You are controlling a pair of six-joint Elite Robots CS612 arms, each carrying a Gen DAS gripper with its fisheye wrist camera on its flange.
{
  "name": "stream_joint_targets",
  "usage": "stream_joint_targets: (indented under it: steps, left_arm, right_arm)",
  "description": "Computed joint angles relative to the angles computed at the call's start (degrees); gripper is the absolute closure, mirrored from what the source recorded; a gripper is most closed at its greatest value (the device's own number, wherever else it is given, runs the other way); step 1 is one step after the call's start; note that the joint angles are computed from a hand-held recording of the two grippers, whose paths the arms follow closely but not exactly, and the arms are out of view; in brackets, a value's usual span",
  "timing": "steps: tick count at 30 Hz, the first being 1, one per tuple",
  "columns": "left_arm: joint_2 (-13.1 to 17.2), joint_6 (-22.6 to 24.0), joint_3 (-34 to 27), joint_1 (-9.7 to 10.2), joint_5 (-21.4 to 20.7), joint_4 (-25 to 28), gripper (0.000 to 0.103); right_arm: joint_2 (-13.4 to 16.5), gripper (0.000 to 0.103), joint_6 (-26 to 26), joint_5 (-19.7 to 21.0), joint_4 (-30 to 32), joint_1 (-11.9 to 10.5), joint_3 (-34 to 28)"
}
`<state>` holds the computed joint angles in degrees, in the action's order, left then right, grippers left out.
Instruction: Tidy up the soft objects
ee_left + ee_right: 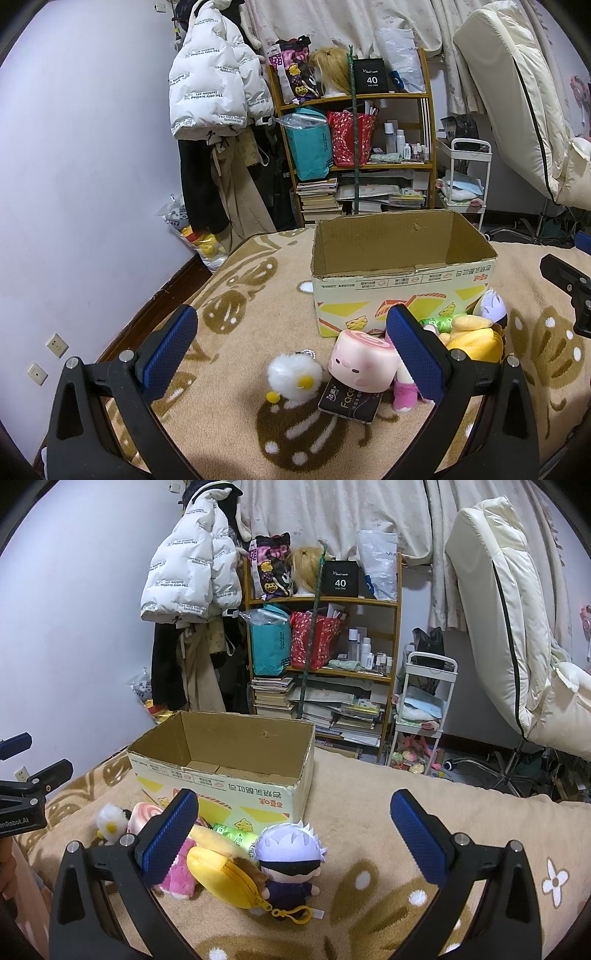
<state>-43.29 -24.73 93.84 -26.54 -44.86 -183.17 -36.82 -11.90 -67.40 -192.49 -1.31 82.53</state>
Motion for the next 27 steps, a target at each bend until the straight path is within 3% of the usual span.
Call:
stream_joint_targets:
  steps: [19,27]
  left_arm:
    - [0.07,0.05,-0.02,0.03,-0.17,-0.01,0.002]
    - [-0.05,-0.93,0.53,1.32,-3.84,-0.68,0.002]
  right_arm:
    - [-0.02,0.000,-0.03,0.43,0.06,-0.06,-0.03]
    - [-0.12,0.000,0.06,2.53,0.07,-0.33,-0.16]
